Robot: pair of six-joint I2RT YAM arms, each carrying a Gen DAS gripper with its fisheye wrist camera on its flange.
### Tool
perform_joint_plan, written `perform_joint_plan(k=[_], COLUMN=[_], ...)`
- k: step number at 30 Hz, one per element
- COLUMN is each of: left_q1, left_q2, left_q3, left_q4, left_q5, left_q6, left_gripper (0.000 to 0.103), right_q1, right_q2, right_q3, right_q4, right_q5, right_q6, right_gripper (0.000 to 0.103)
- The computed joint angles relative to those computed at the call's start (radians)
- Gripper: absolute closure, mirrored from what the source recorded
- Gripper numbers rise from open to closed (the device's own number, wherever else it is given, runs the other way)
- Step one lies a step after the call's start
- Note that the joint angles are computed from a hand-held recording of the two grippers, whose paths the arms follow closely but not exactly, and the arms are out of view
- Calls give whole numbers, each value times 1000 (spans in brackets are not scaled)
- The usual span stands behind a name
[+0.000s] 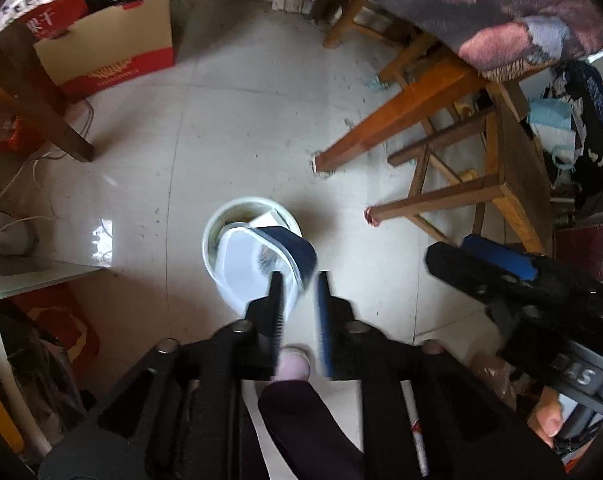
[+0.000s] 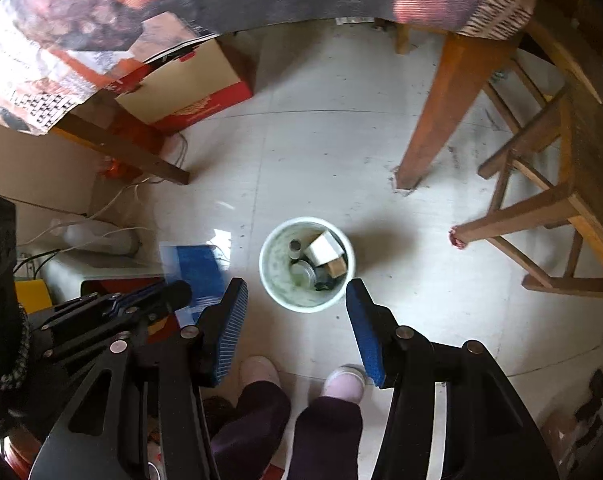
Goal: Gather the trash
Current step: 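Lower over the bucket and open the left gripper while the right releases the bottle, then raise both tools back toward the table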
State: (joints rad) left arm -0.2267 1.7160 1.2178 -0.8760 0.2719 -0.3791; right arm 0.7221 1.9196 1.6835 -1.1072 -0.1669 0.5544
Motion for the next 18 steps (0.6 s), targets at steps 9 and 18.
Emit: perform_joint_plan(k=[9, 18], left_q1=[-9, 25], left_q2=[-22, -92], left_q3=[115, 464], left_q4=[-155, -474], left_q5=[-49, -96], left_q6=[34, 59], left_gripper=[67, 67], right_q1=[-1, 30], right_q2=[-5, 62], right_q3=[101, 519], right_q4=[-80, -383], right_q5=[29, 61], right_q6=[22, 34], right_gripper=[55, 55])
